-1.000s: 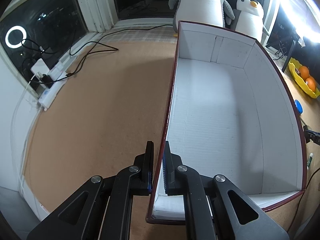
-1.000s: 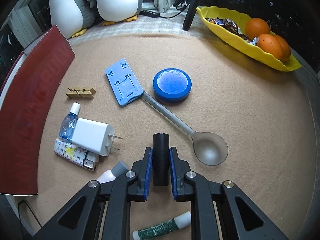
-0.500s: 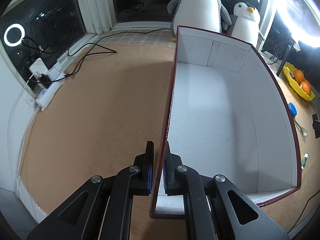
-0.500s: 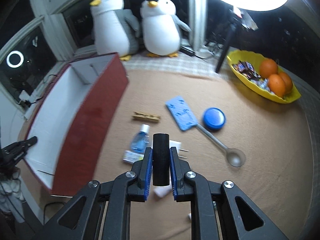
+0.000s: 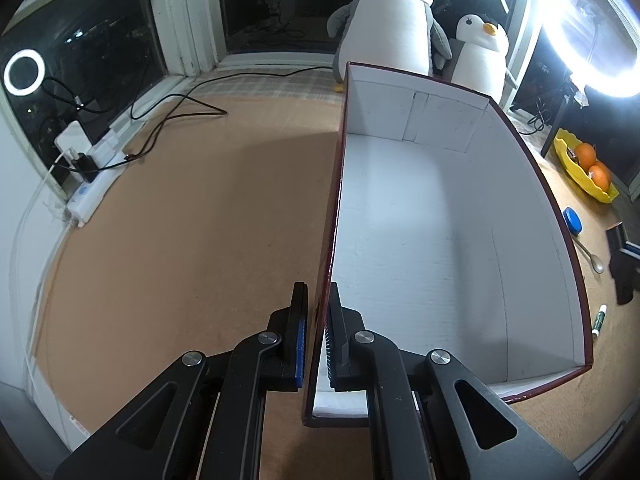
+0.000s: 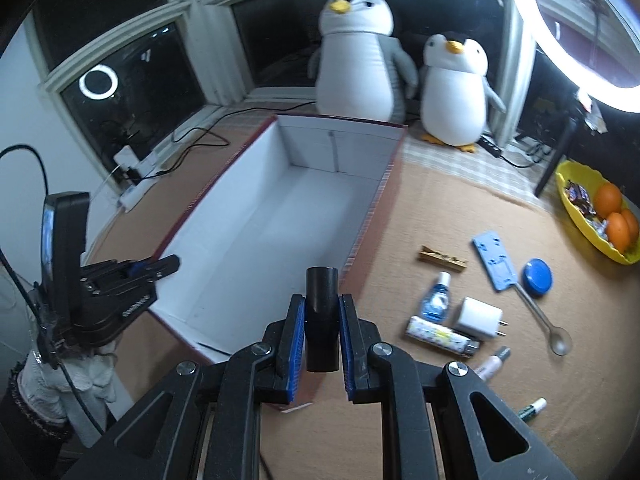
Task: Organize rigid objects
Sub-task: 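Carry the black cap into the box and release it with the right gripper, then move the right gripper to the blue round tin and grasp it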
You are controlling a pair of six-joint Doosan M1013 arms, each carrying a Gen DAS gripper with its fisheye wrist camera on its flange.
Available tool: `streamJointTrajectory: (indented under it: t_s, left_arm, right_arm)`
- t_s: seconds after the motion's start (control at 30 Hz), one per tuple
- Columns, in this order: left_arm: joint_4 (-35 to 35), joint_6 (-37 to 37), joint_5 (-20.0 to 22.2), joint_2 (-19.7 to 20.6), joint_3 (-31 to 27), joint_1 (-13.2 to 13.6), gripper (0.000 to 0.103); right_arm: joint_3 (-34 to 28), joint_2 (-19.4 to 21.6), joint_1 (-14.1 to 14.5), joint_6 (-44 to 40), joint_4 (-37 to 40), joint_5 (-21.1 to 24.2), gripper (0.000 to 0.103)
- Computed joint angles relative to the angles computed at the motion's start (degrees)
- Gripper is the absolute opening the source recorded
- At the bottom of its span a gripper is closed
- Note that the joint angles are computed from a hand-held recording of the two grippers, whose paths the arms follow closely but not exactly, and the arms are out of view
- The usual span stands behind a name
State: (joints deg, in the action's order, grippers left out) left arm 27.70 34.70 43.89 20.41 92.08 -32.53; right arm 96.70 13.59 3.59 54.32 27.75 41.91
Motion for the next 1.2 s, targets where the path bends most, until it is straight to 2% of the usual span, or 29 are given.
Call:
streamJointTrajectory:
  t_s: [0.23, 0.4, 0.47, 0.5, 0.53, 0.6, 0.87, 1.1, 1.2]
  left_arm:
    - [-0.3, 0.6, -0.8, -0.2, 0.4, 0.1, 0.006]
    - [-0.3, 0.8, -1.2, -0.3, 0.5, 0.1, 0.006]
    - [-0.6, 0.9, -1.2, -0.2, 0.5, 0.2, 0.006]
    - [-0.7, 1.0, -1.1, -0.2, 0.4, 0.2, 0.006]
    - [-1.0, 1.3, -1.0, -0.1, 0.4, 0.2, 0.006]
    - [-1.1, 1.7, -0.8, 0.0, 0.1, 0.2, 0.007]
    - [-0.4, 2.1, 0.8, 0.6, -0.7, -0.1, 0.007]
    - [-0.1, 1.9, 2.0, 0.9, -1.2, -0.3, 0.007]
    - [0.1, 1.9, 2.9, 1.1, -1.6, -0.4, 0.007]
  right_arm:
    - [0.7, 0.2, 2.8, 0.3, -2.0, -0.5, 0.015]
    - [0.6, 0.5, 3.4, 1.1, -2.6, -0.8, 0.015]
    - [0.6, 0.4, 3.4, 0.8, -2.7, -0.8, 0.020]
    - [0.8, 0.2, 3.4, 0.6, -2.3, -1.4, 0.030]
    - [1.0, 0.0, 3.4, 0.4, -2.1, -2.0, 0.036]
    - [1.1, -0.2, 3.3, 0.7, -2.1, -2.4, 0.036]
    - [1.0, -0.4, 1.2, 1.8, -0.7, -2.7, 0.036]
    - [0.5, -0.2, -2.9, 5.1, -1.8, -3.7, 0.036]
    - [-0.3, 0.7, -5.1, 9.2, -4.9, -4.2, 0.036]
